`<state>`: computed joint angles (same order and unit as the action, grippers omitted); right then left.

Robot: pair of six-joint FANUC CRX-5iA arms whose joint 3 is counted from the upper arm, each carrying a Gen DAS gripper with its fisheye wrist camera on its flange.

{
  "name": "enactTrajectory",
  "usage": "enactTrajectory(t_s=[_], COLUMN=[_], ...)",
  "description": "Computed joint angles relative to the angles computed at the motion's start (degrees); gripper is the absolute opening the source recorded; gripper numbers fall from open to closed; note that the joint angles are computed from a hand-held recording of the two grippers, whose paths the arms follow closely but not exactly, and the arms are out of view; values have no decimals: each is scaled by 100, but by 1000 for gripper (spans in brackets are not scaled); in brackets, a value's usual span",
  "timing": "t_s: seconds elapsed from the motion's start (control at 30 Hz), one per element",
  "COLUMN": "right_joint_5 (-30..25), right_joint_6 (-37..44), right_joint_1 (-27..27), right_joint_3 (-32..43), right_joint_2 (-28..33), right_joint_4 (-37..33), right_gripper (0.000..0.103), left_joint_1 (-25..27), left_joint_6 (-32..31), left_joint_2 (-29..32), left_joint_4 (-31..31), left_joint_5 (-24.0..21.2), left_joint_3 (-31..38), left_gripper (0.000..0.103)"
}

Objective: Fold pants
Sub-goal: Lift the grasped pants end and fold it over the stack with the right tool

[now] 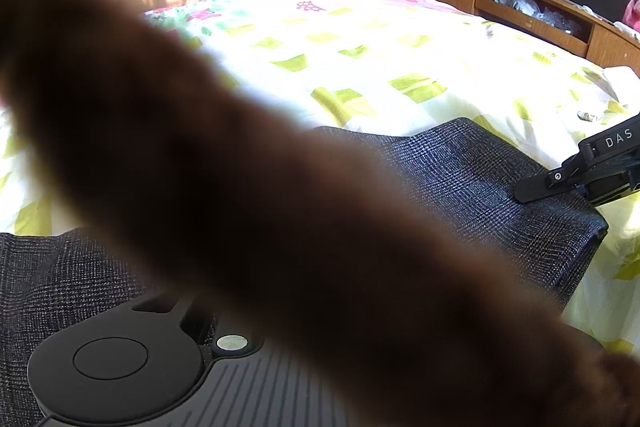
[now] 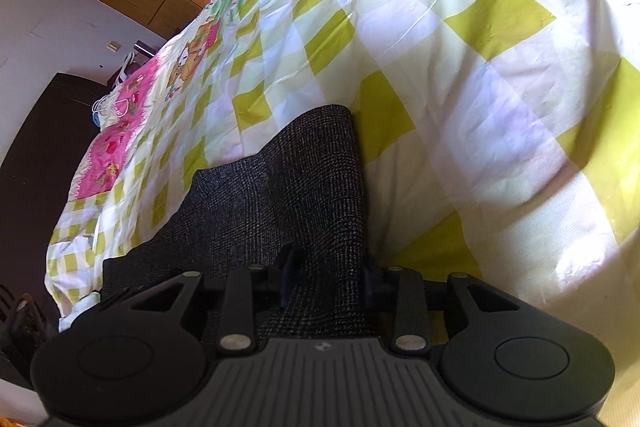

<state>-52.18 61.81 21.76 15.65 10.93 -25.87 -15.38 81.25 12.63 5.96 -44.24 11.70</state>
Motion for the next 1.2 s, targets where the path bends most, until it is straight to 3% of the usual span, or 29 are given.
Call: enactTrajectory(t_s=[0.07, 0.3, 0.5, 0.7, 0.8, 0.93, 1.03, 1.2], right_joint_5=[137, 438, 158, -206, -489, -1030, -1483, -2494], right_joint_6=[157, 368, 341, 358, 461, 662, 841, 847], right_joint_1=[-107, 130, 519, 1073, 1332, 1623, 1843, 2188], right_joint_3=[-75, 203, 1187, 2161, 2712, 3616, 4354, 6067], right_joint_2=[-119, -306, 121, 689, 1060, 1643, 2123, 3252], right_joint_4=[-342, -303, -41, 430, 648, 676, 702, 838], right_gripper=[27, 25, 25, 25, 25, 25, 25, 25], left_joint_1=[-10, 68, 395, 1005, 1320, 1587, 1716, 2042], left_joint_6=[26, -169, -176, 335, 568, 396, 103, -301], left_joint_2=[5, -71, -656, -1325, -1517, -1452, -1363, -1387], left_joint_4=[-28, -63, -617, -1139, -1113, -670, -232, 686], left_joint_5=[11, -226, -274, -333, -368, -489, -552, -480], left_joint_3=[3, 98, -175, -602, -794, -962, -1040, -1374], left_gripper=[22, 22, 22, 23, 23, 22, 16, 16])
